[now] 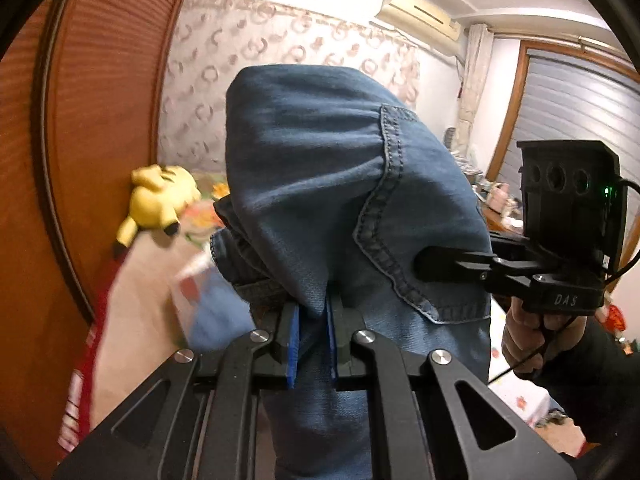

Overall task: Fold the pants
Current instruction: 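Grip the jeans with both tools and fold them in half toward the pillow, then lay the folded jeans down and open both tools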

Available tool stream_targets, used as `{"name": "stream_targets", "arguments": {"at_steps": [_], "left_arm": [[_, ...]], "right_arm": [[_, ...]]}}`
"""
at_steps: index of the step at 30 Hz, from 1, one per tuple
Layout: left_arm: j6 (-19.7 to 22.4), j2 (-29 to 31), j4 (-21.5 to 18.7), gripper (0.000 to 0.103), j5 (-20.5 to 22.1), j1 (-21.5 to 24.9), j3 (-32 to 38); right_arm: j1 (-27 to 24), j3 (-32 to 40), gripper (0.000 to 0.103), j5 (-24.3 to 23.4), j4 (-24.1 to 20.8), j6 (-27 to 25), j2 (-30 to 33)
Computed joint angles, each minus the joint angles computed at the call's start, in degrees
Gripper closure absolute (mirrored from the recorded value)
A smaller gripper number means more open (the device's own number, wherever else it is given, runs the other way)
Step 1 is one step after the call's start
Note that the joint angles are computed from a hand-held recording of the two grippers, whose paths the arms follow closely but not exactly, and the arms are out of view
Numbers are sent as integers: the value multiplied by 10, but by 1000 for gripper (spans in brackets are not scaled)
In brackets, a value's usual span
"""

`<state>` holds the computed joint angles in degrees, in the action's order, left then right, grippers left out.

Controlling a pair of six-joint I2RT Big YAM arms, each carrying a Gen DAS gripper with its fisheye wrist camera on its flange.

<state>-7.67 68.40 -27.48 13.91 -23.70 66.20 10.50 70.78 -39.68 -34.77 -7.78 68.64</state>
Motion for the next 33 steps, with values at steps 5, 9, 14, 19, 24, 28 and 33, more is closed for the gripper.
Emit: {"name": "stream_targets", "arguments": {"at_steps": [5,9,14,19,24,28,33], "left_arm": [[46,92,-41,91,-18,22,99],[74,199,-87,91,-48,20,195],[67,285,-131,89,-69,13,257],[61,264,-112,55,-82,7,233],[55,234,-92,37,-98,-7,211],[42,203,-60,24,-110,-25,179],[27,149,-10,17,-137,-64,124]], "right_arm": [[-4,28,79,11,78,37,71],[2,29,71,79,129,64,130],[3,81,58,196,44,61,215],[-10,78,48,201,14,68,210],[-3,79,38,233,19,69,200],[-8,30,38,233,6,70,118],[-19,-49,38,240,19,74,12]]}}
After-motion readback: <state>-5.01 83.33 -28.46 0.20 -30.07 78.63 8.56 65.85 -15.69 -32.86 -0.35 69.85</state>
